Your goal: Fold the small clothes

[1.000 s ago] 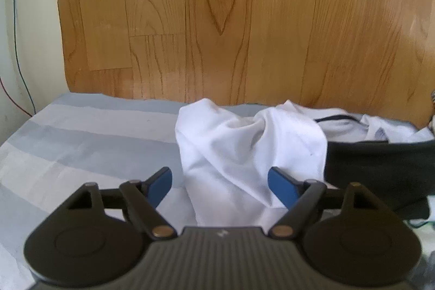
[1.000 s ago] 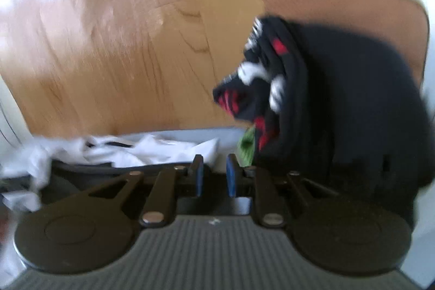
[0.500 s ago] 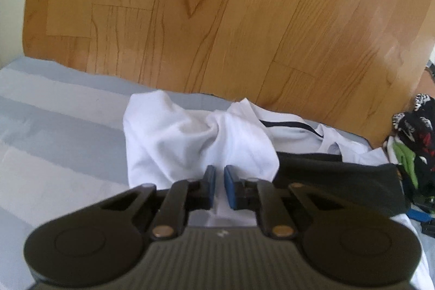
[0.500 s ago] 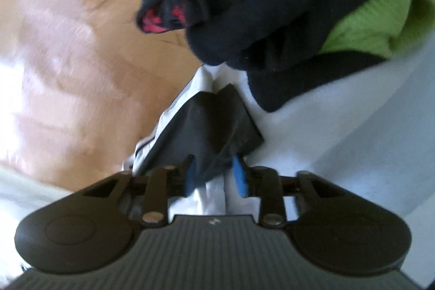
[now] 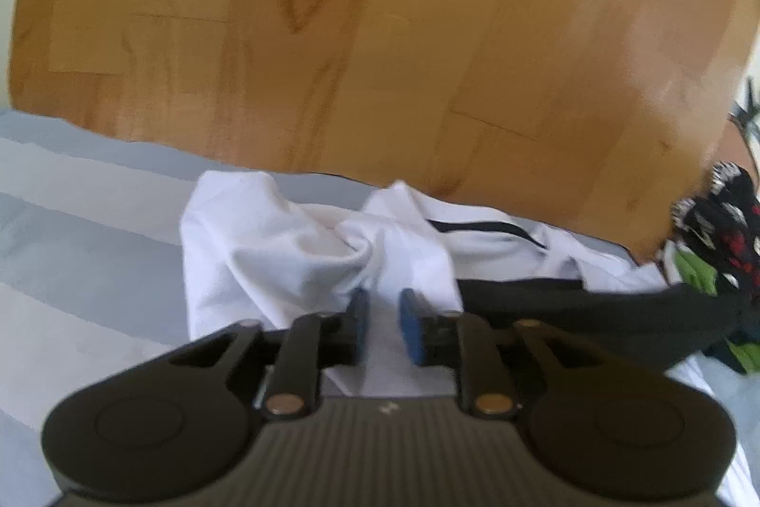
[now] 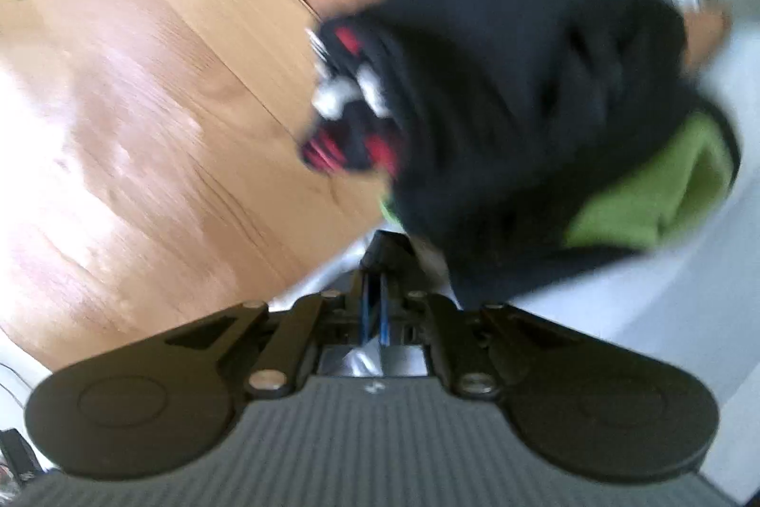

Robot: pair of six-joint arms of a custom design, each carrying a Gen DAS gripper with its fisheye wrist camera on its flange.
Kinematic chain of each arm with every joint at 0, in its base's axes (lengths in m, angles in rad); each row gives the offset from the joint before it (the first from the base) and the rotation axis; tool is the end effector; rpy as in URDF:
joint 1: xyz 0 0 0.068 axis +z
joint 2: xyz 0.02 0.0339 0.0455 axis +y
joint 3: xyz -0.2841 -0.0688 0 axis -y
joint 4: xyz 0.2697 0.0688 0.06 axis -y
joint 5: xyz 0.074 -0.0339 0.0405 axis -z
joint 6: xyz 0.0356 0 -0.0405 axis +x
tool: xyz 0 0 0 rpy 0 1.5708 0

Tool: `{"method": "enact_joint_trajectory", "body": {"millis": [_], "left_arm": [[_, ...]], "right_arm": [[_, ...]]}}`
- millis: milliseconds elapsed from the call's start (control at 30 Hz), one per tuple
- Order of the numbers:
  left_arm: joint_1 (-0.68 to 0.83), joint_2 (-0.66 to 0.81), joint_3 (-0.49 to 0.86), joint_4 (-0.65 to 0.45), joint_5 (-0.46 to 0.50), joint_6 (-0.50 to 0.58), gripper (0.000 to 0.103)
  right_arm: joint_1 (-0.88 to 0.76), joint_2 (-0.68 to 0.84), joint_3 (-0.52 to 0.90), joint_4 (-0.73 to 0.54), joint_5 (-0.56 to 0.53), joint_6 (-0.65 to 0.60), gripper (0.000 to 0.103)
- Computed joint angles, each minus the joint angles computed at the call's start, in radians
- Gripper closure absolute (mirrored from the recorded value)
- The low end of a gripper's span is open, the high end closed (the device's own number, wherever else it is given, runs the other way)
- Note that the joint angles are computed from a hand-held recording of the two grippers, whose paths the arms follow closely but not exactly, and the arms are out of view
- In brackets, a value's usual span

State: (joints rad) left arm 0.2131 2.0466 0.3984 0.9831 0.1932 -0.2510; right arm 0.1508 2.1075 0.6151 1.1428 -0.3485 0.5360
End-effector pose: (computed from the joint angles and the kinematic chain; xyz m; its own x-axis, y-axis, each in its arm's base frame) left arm 0.2700 0.0514 0.0253 -0.5694 -0.3726 -0.7328 -0.2078 0.9277 -0.3102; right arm 0.3414 0.0642 0.0567 -0.5252 0.4057 -0.7480 -0.2212 0.7837 0.5804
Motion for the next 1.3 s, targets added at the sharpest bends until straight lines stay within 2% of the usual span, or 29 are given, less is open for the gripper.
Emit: {"method": "enact_joint_trajectory", "body": {"millis": [67, 100, 167, 267, 333, 433, 467, 500, 600, 667, 733, 800, 867, 900, 933, 967, 1033, 1067, 1133, 1167, 1200, 1233, 1267, 1300], "left_arm": [[-0.026, -0.014, -0.012, 0.003, -0.028, 0.023, 0.069], [-0.031, -0.022, -0.016, 0.001, -0.032, 0.028, 0.068], [0.003, -0.057, -0.036, 0.005, 0.022, 0.012, 0.067], [0.125, -0.113, -0.084, 0.078, 0.165, -0.081, 0.062], [0.204, -0.136, -0.102, 0.097, 0.239, -0.122, 0.062], [0.255, -0.14, -0.09, 0.058, 0.288, -0.112, 0.062], [0.254, -0.135, -0.082, 0.042, 0.286, -0.102, 0.062], [0.248, -0.134, -0.075, 0.027, 0.279, -0.092, 0.062], [0.22, -0.142, -0.079, 0.017, 0.289, -0.051, 0.062], [0.183, -0.14, -0.086, 0.034, 0.296, -0.027, 0.062], [0.133, -0.127, -0.088, 0.046, 0.29, 0.004, 0.065], [0.075, -0.111, -0.08, 0.026, 0.274, 0.062, 0.072], [0.008, -0.116, -0.061, -0.048, 0.213, 0.122, 0.08], [-0.035, -0.108, -0.046, -0.097, 0.139, 0.151, 0.081], [-0.073, -0.089, -0.023, -0.138, 0.061, 0.165, 0.089], [-0.089, -0.051, -0.029, -0.078, 0.022, 0.174, 0.091], [-0.067, -0.074, -0.046, -0.089, 0.049, 0.176, 0.09], [-0.046, -0.094, -0.054, -0.099, 0.077, 0.176, 0.088], [0.0, -0.16, -0.076, -0.123, 0.136, 0.177, 0.083], [0.031, -0.201, -0.103, -0.097, 0.153, 0.166, 0.069], [0.057, -0.235, -0.126, -0.06, 0.158, 0.157, 0.06], [0.068, -0.269, -0.135, -0.047, 0.146, 0.151, 0.047], [0.076, -0.29, -0.12, -0.063, 0.122, 0.153, 0.043], [0.073, -0.308, -0.081, -0.13, 0.095, 0.168, 0.042]], "right_arm": [[0.042, -0.052, -0.028, -0.001, 0.028, -0.078, 0.096], [0.062, -0.076, -0.029, -0.015, 0.026, -0.109, 0.096], [0.13, -0.135, -0.029, -0.055, 0.007, -0.19, 0.096], [0.279, -0.203, 0.001, -0.149, -0.006, -0.381, 0.095], [0.378, -0.202, 0.082, -0.262, -0.023, -0.46, 0.095], [0.465, -0.147, 0.231, -0.541, -0.149, -0.548, 0.091], [0.469, -0.117, 0.292, -0.645, -0.2, -0.571, 0.091], [0.464, -0.098, 0.315, -0.68, -0.231, -0.564, 0.09], [0.394, -0.085, 0.285, -0.59, -0.288, -0.476, 0.087], [0.363, -0.071, 0.279, -0.543, -0.245, -0.438, 0.085], [0.348, -0.05, 0.299, -0.586, -0.212, -0.44, 0.085], [0.338, -0.011, 0.348, -0.665, -0.213, -0.465, 0.085], [0.355, 0.033, 0.388, -0.752, -0.145, -0.52, 0.085], [0.361, 0.053, 0.378, -0.725, -0.12, -0.528, 0.095], [0.356, 0.066, 0.353, -0.653, -0.124, -0.522, 0.097], [0.349, 0.066, 0.348, -0.646, -0.139, -0.526, 0.097], [0.338, 0.035, 0.354, -0.714, -0.153, -0.523, 0.093], [0.31, 0.01, 0.345, -0.734, -0.18, -0.547, 0.093], [0.272, -0.01, 0.338, -0.694, -0.211, -0.574, 0.089], [0.254, -0.029, 0.344, -0.692, -0.209, -0.591, 0.086], [0.242, -0.036, 0.37, -0.707, -0.196, -0.608, 0.078], [0.235, -0.028, 0.418, -0.744, -0.181, -0.629, 0.07], [0.23, -0.009, 0.483, -0.801, -0.171, -0.657, 0.067], [0.226, 0.028, 0.558, -0.854, -0.155, -0.684, 0.065]]}}
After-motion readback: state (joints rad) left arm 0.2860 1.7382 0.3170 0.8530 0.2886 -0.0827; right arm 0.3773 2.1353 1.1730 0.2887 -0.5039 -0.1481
